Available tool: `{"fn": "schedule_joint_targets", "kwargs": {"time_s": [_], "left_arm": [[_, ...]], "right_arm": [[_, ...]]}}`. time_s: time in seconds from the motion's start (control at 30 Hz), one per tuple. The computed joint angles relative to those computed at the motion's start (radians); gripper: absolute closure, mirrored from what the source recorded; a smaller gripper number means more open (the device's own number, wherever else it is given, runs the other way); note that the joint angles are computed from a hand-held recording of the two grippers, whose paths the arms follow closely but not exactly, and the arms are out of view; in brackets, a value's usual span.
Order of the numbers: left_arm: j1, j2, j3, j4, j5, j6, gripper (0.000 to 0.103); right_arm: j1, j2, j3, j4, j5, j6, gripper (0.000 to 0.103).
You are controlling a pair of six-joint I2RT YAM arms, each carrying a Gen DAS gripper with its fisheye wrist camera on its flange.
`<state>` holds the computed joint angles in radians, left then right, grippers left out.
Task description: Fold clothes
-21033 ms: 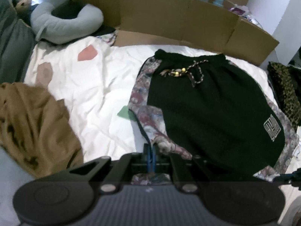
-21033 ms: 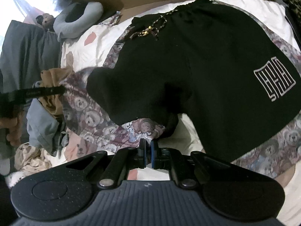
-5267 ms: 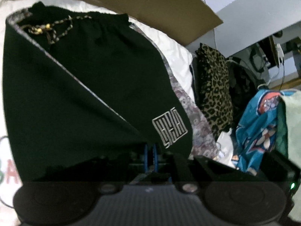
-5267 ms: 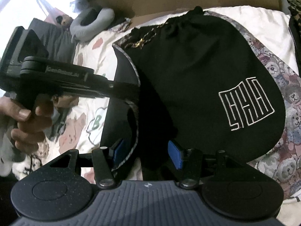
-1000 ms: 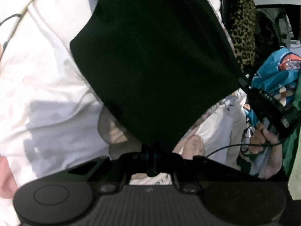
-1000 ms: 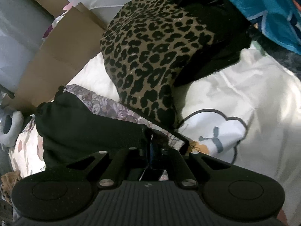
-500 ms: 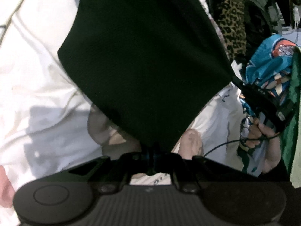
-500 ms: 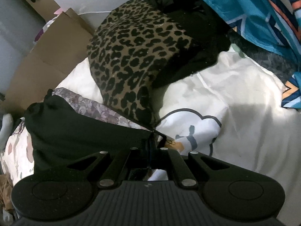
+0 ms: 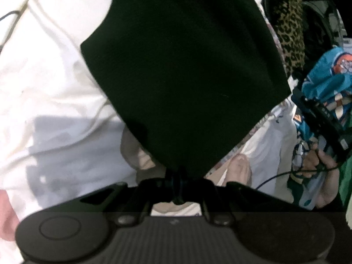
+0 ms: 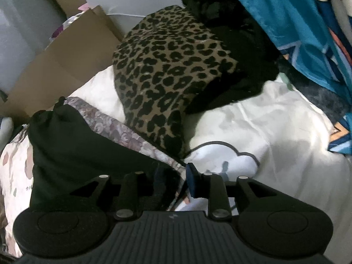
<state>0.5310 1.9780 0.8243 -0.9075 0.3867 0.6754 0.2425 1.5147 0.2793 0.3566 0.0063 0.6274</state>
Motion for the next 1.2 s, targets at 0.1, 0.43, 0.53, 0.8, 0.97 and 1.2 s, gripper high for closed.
{"fn": "schedule_joint_targets", "kwargs": {"time_s": [0.1, 0.43, 0.53, 0.8, 0.97, 1.2], "left_arm": [[0.004, 0.002, -0.002, 0.006, 0.003, -0.005, 0.096], [-0.011, 0.001, -0.012, 0.024, 0.006, -0.008, 0.096], [-0.01, 0.005, -0.014, 0.028, 0.005, -0.008, 0.096], [-0.013, 0.011, -0.018, 0.036, 0.003, -0.009, 0.095], [-0.015, 0.019, -0.025, 0.043, 0.012, -0.016, 0.088], [-0.011, 0.033, -0.038, 0.039, 0.043, -0.023, 0.091]], "right_arm": [[0.001, 0.022, 0.01, 0.023, -0.019, -0.021, 0.072], [-0.005, 0.131, 0.041, 0.062, -0.03, -0.085, 0.07], [-0.014, 0.155, 0.044, 0.069, -0.035, -0.091, 0.07], [-0.028, 0.192, 0.048, 0.109, -0.066, -0.109, 0.069], [-0.026, 0.185, 0.052, 0.113, -0.082, -0.119, 0.07], [-0.055, 0.225, 0.071, 0.129, -0.126, -0.092, 0.098]]}}
